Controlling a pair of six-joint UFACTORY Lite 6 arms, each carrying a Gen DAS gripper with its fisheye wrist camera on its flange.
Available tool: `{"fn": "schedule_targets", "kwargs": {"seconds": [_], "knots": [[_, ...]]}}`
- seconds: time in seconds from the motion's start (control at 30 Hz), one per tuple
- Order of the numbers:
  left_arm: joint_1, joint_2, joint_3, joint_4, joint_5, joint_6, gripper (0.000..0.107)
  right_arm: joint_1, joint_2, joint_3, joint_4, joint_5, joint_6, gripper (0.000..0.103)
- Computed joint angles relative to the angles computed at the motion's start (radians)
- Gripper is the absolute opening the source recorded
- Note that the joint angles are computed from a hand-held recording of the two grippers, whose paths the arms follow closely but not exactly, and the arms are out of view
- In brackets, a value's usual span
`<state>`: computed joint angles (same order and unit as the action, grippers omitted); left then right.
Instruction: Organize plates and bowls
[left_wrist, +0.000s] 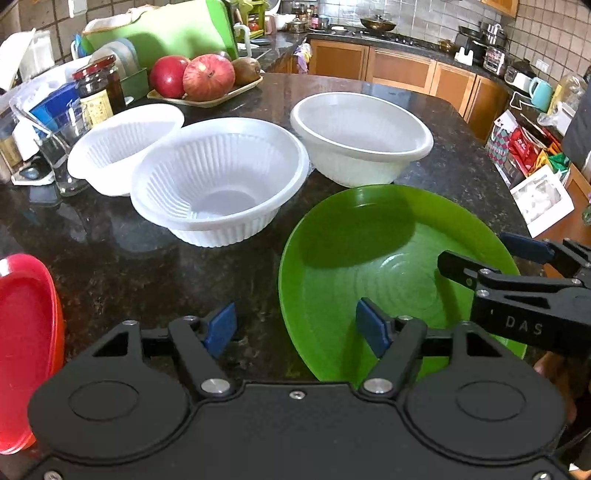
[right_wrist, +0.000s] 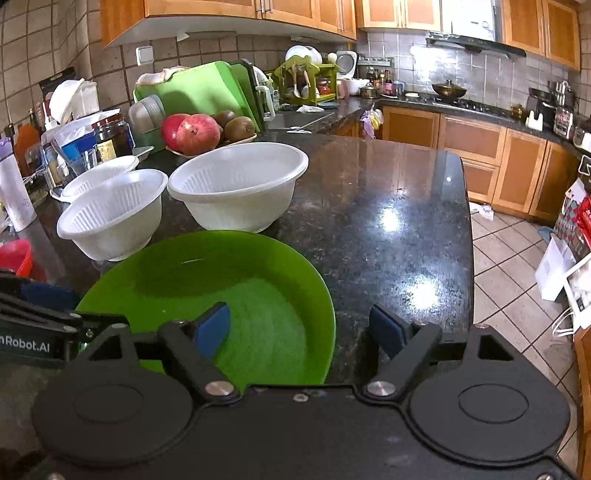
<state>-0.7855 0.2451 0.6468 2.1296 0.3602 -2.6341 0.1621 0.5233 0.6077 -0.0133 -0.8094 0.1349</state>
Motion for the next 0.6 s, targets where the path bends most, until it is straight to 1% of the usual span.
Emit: {"fn": "schedule_targets", "kwargs": {"seconds": [0.1, 0.23, 0.27, 0.3, 0.33, 0.37, 0.4, 0.43, 0.5, 0.53, 0.57, 0.6], "knots": [[0.019, -0.013, -0.011, 0.059, -0.029, -0.072, 0.073, -0.012, 0.002, -0.001, -0.045, -0.009, 0.0, 0.087], [0.009, -0.019, -0.019, 0.042, -0.019, -0.058, 0.073, -0.012, 0.002, -0.012, -0.051, -0.027, 0.005, 0.086], [0.015, -0.022, -0.018, 0.047, -0.029, -0.06, 0.072, -0.011, -0.001, -0.014, -0.052, -0.024, 0.004, 0.084], [0.024, -0.025, -0.017, 0.057, -0.042, -0.067, 0.069, -0.013, -0.009, -0.018, -0.064, -0.018, 0.009, 0.08], [0.028, -0.03, -0.018, 0.055, -0.049, -0.065, 0.062, -0.016, -0.016, -0.022, -0.077, -0.014, 0.013, 0.078], [0.028, -0.039, -0.022, 0.036, -0.052, -0.051, 0.058, -0.02, -0.022, -0.029, -0.094, -0.017, 0.019, 0.072], [0.027, -0.047, -0.027, 0.033, -0.055, -0.05, 0.052, -0.022, -0.027, -0.035, -0.109, -0.019, 0.024, 0.066], [0.028, -0.052, -0.031, 0.053, -0.058, -0.068, 0.046, -0.018, -0.034, -0.044, -0.103, -0.022, 0.02, 0.066], [0.024, -0.059, -0.042, 0.089, -0.056, -0.102, 0.041, -0.007, -0.039, -0.052, -0.079, -0.025, 0.014, 0.063], [0.02, -0.062, -0.047, 0.1, -0.052, -0.112, 0.034, -0.007, -0.046, -0.06, -0.075, -0.027, 0.016, 0.061], [0.018, -0.065, -0.051, 0.119, -0.053, -0.129, 0.032, -0.007, -0.052, -0.067, -0.068, -0.027, 0.018, 0.056], [0.014, -0.064, -0.049, 0.097, -0.051, -0.111, 0.031, -0.009, -0.058, -0.076, -0.064, -0.028, 0.02, 0.051]]}}
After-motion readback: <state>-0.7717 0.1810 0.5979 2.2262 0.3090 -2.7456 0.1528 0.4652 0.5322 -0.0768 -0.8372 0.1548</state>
